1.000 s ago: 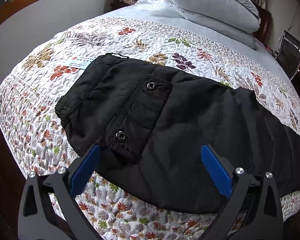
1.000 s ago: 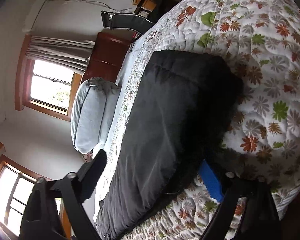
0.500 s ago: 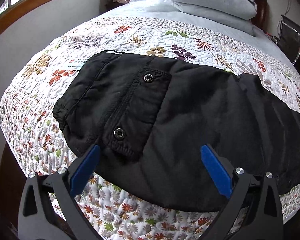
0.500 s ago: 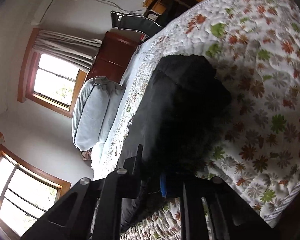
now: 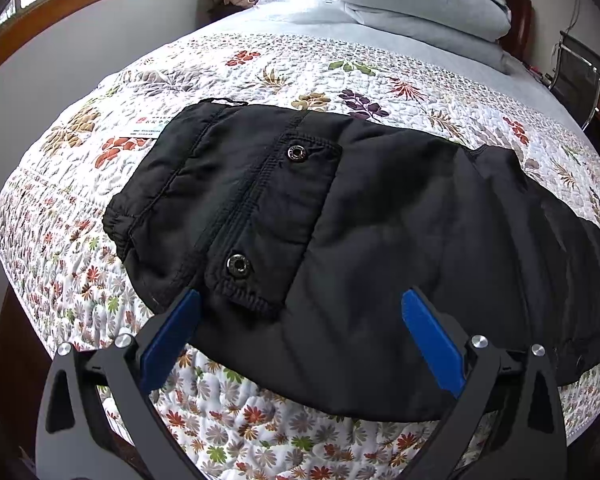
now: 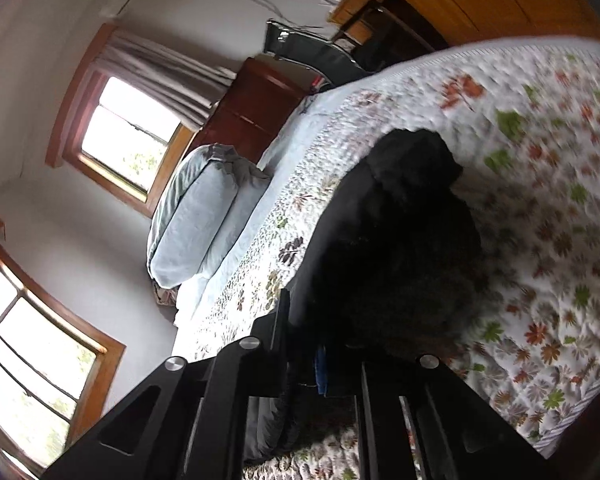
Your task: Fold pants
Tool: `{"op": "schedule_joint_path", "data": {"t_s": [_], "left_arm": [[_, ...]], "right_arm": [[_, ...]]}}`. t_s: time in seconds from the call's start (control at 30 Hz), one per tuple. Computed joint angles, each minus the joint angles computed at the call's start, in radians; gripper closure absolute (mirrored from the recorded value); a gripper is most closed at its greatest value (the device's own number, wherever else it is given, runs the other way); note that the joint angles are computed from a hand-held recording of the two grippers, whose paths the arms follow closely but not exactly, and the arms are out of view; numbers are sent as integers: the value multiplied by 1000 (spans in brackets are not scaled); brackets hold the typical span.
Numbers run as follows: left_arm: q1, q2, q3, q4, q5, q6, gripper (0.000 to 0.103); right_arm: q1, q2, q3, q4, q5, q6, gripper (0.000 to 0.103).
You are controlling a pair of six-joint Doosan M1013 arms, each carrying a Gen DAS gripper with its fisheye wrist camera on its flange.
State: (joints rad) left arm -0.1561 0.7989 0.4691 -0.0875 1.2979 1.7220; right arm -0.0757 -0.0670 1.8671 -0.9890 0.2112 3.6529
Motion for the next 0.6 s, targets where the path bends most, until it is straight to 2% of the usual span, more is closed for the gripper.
{"op": "schedule_joint_path", "data": {"t_s": [0.17, 0.47, 0.6], "left_arm": [[2, -6, 12, -10, -9, 0, 3], [7, -13, 29, -32, -24, -5, 3], [8, -13, 28, -38, -24, -5, 3]], "right_arm": [[20, 17, -65, 154, 54, -240, 93], [48, 40, -144, 247, 85, -427, 93], [62, 65, -200, 339, 99, -591, 93]]}}
